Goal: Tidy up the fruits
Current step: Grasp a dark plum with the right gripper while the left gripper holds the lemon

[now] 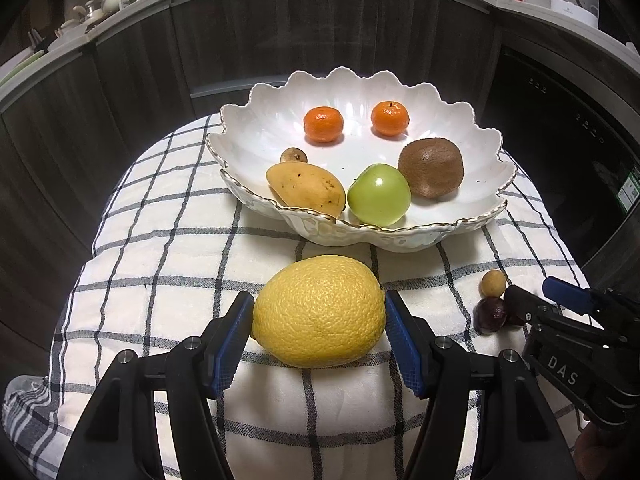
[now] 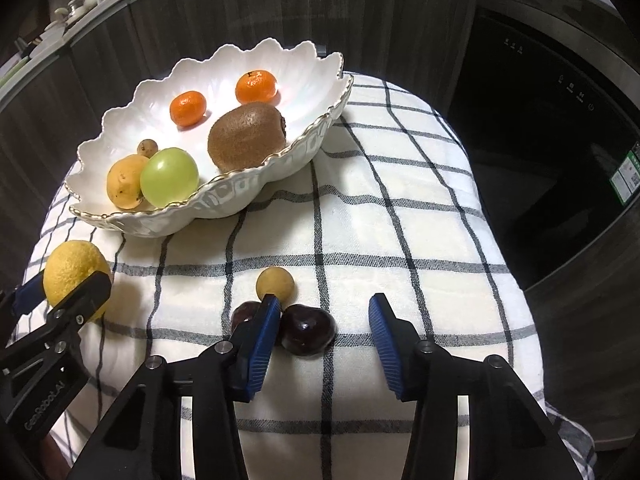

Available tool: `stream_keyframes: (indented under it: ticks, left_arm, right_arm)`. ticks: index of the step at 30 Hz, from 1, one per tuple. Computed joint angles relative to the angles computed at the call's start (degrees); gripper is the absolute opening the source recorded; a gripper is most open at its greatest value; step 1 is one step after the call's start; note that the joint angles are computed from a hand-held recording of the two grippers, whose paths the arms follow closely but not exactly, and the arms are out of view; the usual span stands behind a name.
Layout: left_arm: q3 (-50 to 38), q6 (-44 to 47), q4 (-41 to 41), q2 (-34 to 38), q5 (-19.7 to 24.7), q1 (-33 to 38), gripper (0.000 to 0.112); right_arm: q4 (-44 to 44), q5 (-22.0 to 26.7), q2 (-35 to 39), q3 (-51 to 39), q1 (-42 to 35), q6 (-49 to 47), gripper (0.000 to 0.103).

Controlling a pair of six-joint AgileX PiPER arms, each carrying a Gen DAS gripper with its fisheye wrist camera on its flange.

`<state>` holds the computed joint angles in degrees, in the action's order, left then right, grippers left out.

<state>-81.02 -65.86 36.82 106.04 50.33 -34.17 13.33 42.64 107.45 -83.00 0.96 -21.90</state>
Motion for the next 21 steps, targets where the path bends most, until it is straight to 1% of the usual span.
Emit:
stream_keyframes:
  ticks: [2,3,4,5,11,21]
  left_arm:
    - [-0.05,-0.03,0.03,-0.02,-0.01,0.02,0.064]
    - [-0.01,-0.15,0.14,-0.04,0.02,-0.05,0.064]
    - [-0.09,-0.15,0.2,-0.01,0.09,-0.07,0.064]
    - [-0.07,-0.24,0.33,-0.04,0.12,-0.09,0.064]
    - [0.1,-0.39,0.53,-0.32,0.11,-0.06,0.064]
    - [-0.3,-0.33,0.99,-1.57,0.94,-0.48,0.064]
  right_arm:
    - [0.2,0.6,0.44,-0.09,0.01,-0.34,0.048]
    - [0.33,0.61,0.49,0.1,0.03,-0.46,0.045]
    - [1.14,0.72,0.48,0.33,-0.11,-1.21,0.037]
    - [1.61,1.03,0.61,0.17,-0.1,-1.69,0.032]
    - [1.34,-0.36,-0.72,1.36,0.29,-2.42,0.032]
    - [2.14,-0.04,-2.68,1.42,0.13,-2.76,0.032]
